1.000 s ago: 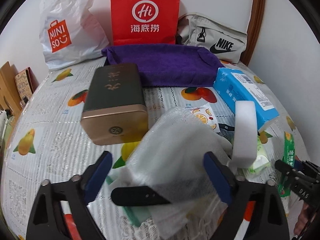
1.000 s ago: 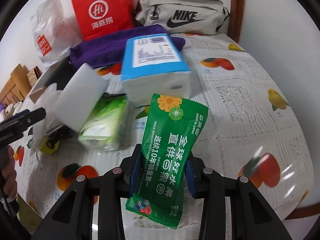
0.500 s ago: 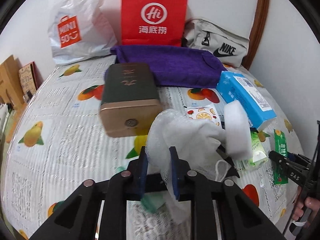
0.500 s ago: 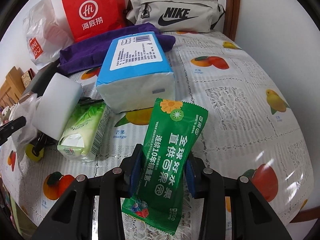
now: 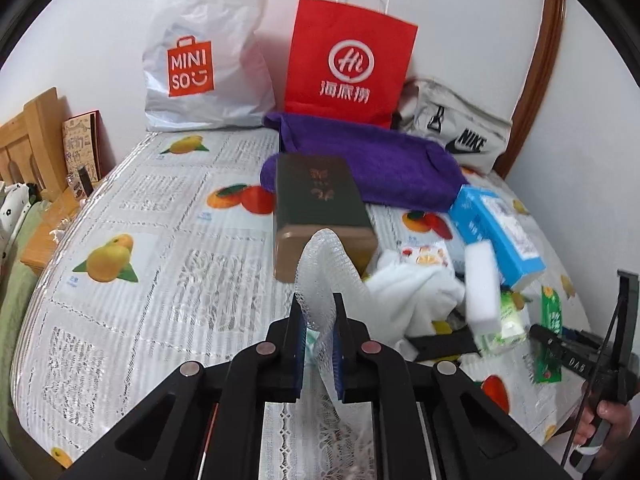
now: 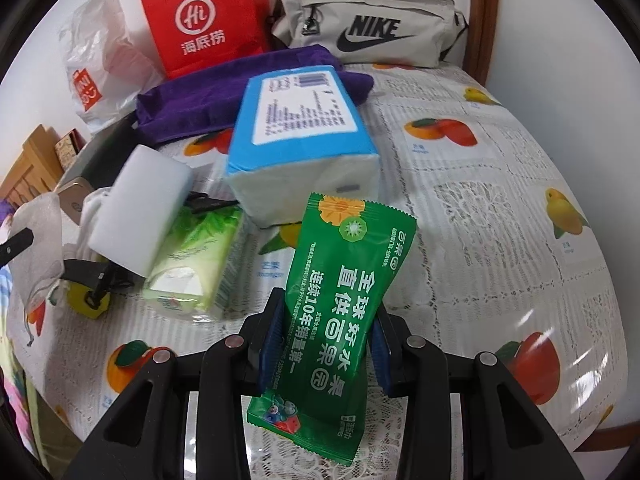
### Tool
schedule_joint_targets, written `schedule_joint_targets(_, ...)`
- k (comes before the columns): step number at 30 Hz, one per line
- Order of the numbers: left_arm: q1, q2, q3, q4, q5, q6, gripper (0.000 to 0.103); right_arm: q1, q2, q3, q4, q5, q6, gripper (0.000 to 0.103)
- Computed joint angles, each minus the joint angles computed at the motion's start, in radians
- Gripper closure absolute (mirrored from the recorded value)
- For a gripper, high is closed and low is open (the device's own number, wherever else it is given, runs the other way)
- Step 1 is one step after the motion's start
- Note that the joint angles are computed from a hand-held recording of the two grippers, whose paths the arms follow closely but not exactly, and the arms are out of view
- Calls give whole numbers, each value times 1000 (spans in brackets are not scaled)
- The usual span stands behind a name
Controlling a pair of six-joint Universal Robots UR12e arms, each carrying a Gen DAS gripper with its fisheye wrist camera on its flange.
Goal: Organize soft objects
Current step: 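Carry the green packet toward the purple towel while the left gripper grasps the mesh bag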
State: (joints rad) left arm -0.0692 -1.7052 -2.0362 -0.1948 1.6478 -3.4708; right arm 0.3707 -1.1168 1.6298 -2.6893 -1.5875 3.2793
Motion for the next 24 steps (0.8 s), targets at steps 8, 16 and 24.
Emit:
schedule_joint_targets(8,-3,11,19,11,14,13,92,-2,-25,-7,-12,16,-45,64)
schedule_joint_targets(16,-6,1,61,18,21,27,93,-14,-35,-41,-29,84,-86,65)
schedule_joint_targets(24,5,-20,109,-2,3,32,94,-17,3,-125,-8,120,-106,65)
